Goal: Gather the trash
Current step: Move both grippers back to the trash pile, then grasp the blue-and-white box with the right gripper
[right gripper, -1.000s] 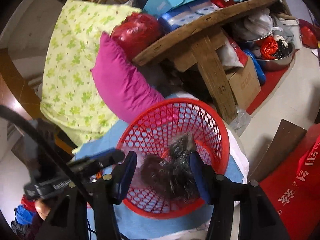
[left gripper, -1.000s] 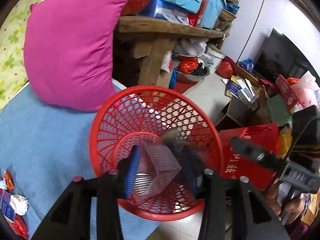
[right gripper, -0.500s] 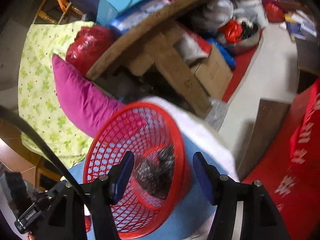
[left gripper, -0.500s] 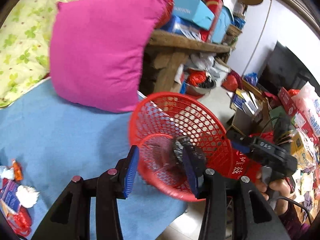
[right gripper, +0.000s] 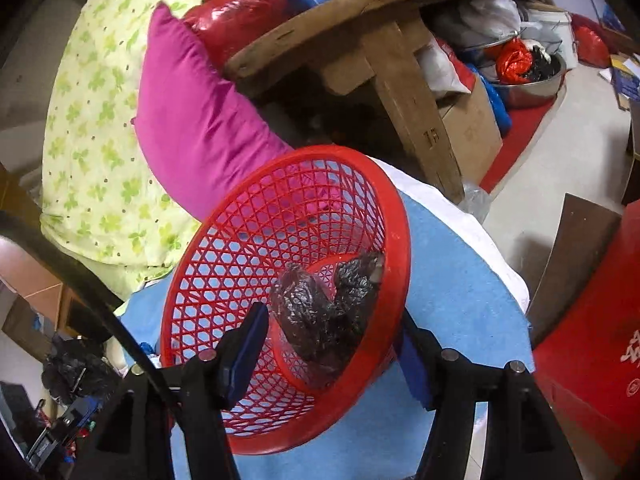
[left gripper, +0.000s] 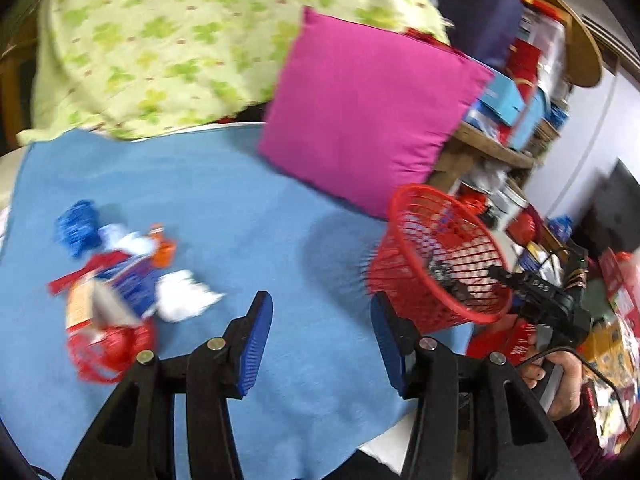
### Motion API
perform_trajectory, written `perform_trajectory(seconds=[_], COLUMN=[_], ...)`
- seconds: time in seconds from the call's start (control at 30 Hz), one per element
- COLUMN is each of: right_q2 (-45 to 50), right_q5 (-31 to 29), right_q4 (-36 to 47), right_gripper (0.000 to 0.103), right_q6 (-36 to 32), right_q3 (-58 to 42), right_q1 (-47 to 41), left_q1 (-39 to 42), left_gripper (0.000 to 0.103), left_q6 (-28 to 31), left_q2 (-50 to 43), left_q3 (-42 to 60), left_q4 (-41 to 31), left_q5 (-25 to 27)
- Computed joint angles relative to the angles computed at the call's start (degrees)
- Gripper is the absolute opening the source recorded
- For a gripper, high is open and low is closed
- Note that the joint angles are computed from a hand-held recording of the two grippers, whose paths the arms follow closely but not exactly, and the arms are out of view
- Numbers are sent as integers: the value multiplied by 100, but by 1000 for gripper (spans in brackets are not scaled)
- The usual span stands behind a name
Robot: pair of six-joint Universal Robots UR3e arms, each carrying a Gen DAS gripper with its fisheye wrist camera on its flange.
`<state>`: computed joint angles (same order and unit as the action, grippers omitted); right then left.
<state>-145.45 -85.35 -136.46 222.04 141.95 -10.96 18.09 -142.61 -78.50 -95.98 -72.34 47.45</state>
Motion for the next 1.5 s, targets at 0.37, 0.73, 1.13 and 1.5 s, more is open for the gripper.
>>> perform_trajectory(seconds=[0.37, 0.73, 1.13, 1.5], right_q2=[979, 4751, 8287, 11435], right_q5=[-4659, -3944, 1526, 1997], right_q4=[105, -2291, -2818, -911], right_gripper=[66, 66, 67, 67], right_q6=[2081, 44, 1194, 2287], right_q3=[-1191, -4049, -6093, -10456], right_q1=[3551, 5439, 3778, 3747], left_q1=[3126, 3782, 3823, 3320], left_gripper=[55, 56, 56, 61], left_q6=[1844, 1669, 1754, 1495], left_q2=[1193, 654, -56, -1352], left_q3=[-1271, -1713, -1481, -414], left_q4=[-597, 307, 780, 720], left_q5=[9, 326, 386, 256])
